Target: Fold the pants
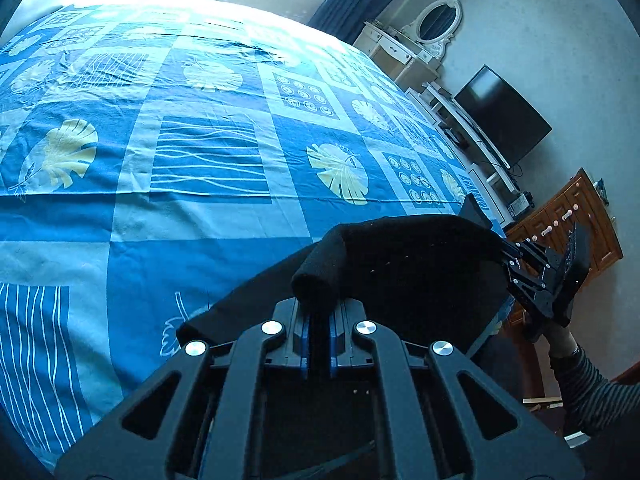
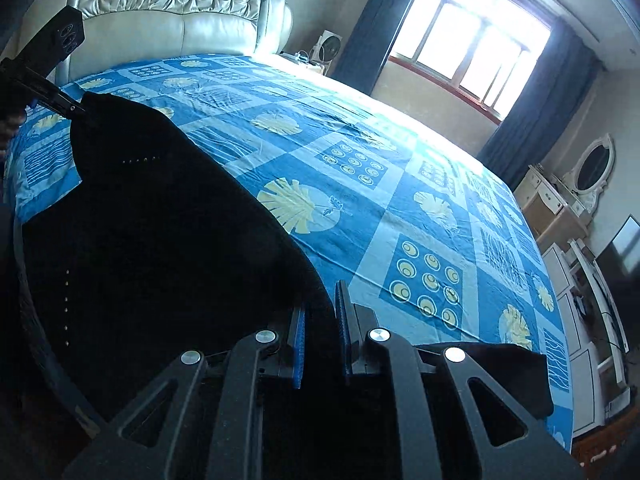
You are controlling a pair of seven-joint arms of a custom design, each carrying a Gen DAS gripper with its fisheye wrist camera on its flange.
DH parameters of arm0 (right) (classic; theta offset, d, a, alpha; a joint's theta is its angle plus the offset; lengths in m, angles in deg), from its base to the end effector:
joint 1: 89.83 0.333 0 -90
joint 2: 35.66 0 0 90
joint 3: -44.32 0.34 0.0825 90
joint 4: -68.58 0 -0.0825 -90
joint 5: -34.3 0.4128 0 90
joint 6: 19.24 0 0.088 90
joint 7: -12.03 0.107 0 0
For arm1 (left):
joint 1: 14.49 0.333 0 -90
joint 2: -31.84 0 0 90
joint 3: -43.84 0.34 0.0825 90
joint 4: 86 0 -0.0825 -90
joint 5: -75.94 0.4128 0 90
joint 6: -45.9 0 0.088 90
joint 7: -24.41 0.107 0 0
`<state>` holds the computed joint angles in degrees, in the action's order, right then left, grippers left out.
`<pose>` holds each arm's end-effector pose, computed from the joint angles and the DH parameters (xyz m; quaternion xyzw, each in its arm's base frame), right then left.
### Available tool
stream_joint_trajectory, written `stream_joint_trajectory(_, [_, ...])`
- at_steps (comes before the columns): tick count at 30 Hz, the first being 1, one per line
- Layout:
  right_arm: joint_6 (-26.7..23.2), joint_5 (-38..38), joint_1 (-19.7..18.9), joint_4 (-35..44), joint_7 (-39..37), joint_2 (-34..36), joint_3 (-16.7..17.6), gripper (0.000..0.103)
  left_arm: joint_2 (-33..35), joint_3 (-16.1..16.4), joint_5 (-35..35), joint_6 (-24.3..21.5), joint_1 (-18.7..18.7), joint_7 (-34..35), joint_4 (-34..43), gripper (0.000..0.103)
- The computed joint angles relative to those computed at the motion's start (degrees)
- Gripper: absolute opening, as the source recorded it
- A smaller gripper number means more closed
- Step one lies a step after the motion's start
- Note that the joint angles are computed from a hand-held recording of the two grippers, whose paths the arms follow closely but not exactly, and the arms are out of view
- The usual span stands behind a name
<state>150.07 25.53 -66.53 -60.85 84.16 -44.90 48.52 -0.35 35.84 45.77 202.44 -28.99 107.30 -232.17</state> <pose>0.4941 0.2708 0.5410 -0.8633 0.2846 -0.3050 0.2841 0.4069 -0.1550 0.5472 -0.6930 0.6095 -0.3814 0.0536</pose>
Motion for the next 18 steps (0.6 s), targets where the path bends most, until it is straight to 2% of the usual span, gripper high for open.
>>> stream_joint_trajectory(6, [-2.64, -1.33, 0.05, -8.74, 2.12, -4.87, 0.5, 0.014, -6.59, -4.48, 2.82, -3.61, -0.45, -5.74, -7.14, 0.01])
stream_joint_trajectory(10, [-4.59, -3.06, 0.24, -11.62, 2.85, -5.51, 0.89, 0.014, -7.94, -4.86, 2.84, -4.25, -2.03, -9.23, -10.27, 0.015])
stream_joint_trajectory(12, [-5.23, -4.94, -0.38, -12.51, 4.27, -6.03, 1.8, 0.014, -9.3, -5.68, 2.91, -4.28, -2.33, -11.94, -11.73, 0.024])
stream_joint_trajectory(14, [-6.66, -3.95, 0.69, -11.98, 3.64, -6.37, 1.0, 0.018, -11.3, -5.98, 3.12, -5.57, -2.6, -14.78, -12.93, 0.052])
stream_joint_trajectory(16, [-9.09, 0.53, 2.77, -11.05, 1.44, -6.9, -1.01, 0.031, -14.37, -5.47, 1.48, -4.65, -3.84, -17.47, -15.28, 0.064])
stream_joint_trajectory(17, [-10.16, 3.12, 3.6, -10.72, 0.37, -7.21, -2.03, 0.042, -15.88, -5.09, 0.4, -4.41, -4.39, -19.18, -16.41, 0.069])
stream_joint_trajectory(18, [-11.51, 6.27, 4.49, -10.25, -0.69, -7.44, -3.13, 0.049, -17.43, -4.28, -1.39, -3.59, -5.68, -20.5, -17.81, 0.069])
